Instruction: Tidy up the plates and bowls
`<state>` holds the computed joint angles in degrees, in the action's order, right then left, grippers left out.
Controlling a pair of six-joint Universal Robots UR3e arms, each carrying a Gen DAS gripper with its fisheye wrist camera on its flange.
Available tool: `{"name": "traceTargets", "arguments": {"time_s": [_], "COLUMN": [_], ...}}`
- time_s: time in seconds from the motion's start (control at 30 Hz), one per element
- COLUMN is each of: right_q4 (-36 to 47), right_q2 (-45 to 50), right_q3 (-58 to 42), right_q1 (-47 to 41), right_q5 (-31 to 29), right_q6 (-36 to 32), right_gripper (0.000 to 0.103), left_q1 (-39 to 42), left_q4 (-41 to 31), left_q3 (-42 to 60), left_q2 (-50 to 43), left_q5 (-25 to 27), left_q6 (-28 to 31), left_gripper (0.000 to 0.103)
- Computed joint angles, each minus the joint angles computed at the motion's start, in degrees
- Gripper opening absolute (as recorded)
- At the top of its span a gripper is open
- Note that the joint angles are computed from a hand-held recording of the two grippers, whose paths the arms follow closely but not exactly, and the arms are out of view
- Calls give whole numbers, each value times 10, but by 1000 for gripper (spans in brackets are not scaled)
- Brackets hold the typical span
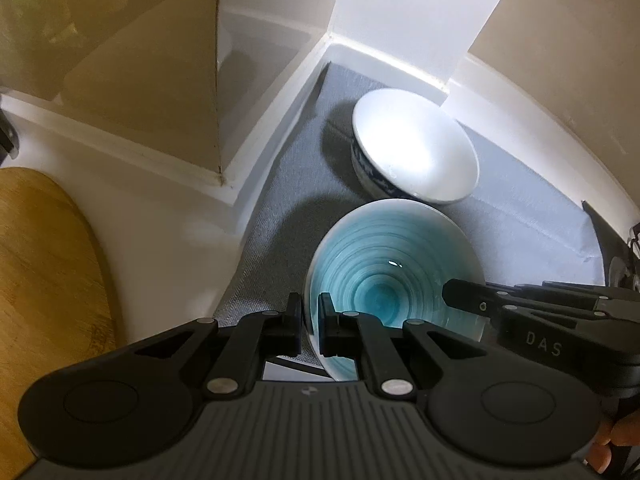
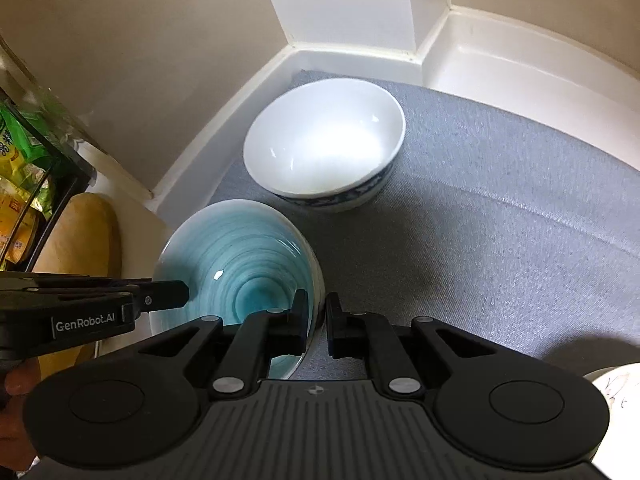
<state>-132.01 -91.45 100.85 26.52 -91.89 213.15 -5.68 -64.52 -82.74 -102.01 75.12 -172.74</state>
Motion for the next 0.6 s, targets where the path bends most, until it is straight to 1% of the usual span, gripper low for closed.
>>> {"name": "traceTargets", "arguments": {"time_s": [0.2,0.6], "right_q4": [8,58], "right_q2": [-15,-54], "right_q3": [-15,-57], "right_q1": [13,56], "right_q5": [-16,-59], "right_q6": [5,24], "right_gripper": [10,10], "left_q1": [12,29], "left_q4": [-10,-54], "left_q3": [-8,-15], "left_q2": [41,119], "left_q5": [-12,-32], "left_q6": [5,35], "left_gripper": [8,8]}}
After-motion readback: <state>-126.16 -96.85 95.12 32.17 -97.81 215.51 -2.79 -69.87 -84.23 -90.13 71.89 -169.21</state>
